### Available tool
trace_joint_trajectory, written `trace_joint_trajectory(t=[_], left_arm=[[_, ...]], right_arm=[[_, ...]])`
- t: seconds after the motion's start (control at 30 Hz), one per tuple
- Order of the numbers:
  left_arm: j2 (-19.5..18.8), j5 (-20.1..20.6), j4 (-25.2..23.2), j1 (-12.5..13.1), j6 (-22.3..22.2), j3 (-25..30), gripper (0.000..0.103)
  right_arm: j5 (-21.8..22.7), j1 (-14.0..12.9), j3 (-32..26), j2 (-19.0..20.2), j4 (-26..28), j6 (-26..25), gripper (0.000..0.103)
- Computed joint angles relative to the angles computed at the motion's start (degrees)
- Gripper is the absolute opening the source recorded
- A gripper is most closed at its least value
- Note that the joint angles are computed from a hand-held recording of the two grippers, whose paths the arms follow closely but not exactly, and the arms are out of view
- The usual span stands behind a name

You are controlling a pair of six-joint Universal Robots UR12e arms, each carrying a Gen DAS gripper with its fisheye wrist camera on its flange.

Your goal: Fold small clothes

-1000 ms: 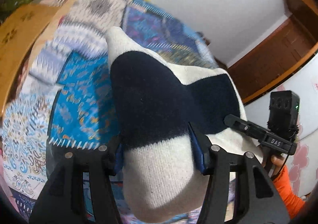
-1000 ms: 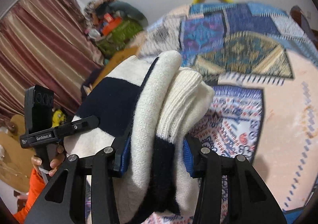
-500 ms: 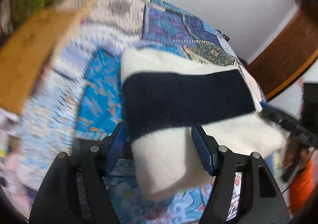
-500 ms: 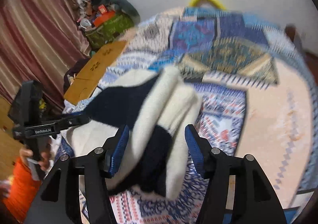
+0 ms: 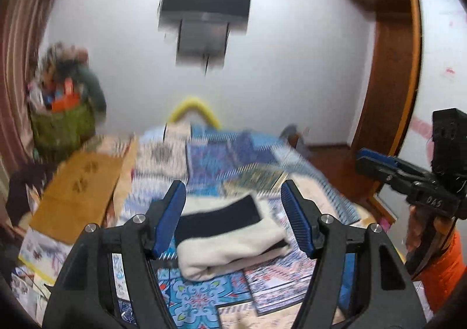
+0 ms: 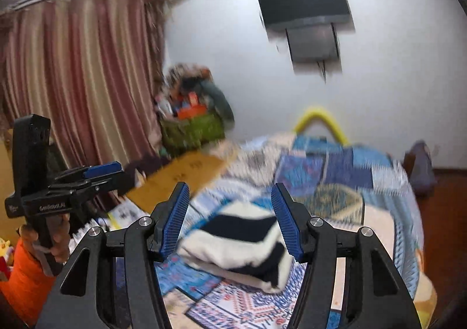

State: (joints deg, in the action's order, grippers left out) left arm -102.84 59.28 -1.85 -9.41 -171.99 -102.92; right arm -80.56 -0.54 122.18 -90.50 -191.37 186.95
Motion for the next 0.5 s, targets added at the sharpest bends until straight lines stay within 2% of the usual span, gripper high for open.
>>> trace_joint_trajectory(t=[0.07, 0.2, 0.27, 0.33, 0.4, 0.5], left_arm=[[1.93, 0.55, 5.43, -0.24, -1.2, -2.7, 0.067], [4.48, 3.21, 12.43, -0.79, -2.62, -6.66, 0.068], [5.3, 4.83, 15.02, -1.13, -3.18, -8.29, 0.072], [5.81, 6.79, 17.05, -1.49, -3.14, -9.49, 0.083], [6.05, 8.78, 19.77, -1.86, -3.45, -10.77, 0.095], [6.47, 9.34, 20.66, -1.91, -4.08, -11.75, 0.098]], right_arm=[[-1.05, 1.17, 0.93, -0.96, -2.93, -0.2, 0.056], [-6.16, 4.23, 2.44, -1.91, -7.49, -1.22, 0.059], [-9.06, 5.69, 3.08, -2.0, -9.11, -1.47, 0.069], [-11.62, 6.75, 3.58, -1.93, -10.34, -1.46, 0.083], [-14.63, 7.85, 3.77, -1.68, -11.21, -1.33, 0.089], [-18.17, 9.11, 3.85, -1.49, -11.73, -1.65, 0.101]])
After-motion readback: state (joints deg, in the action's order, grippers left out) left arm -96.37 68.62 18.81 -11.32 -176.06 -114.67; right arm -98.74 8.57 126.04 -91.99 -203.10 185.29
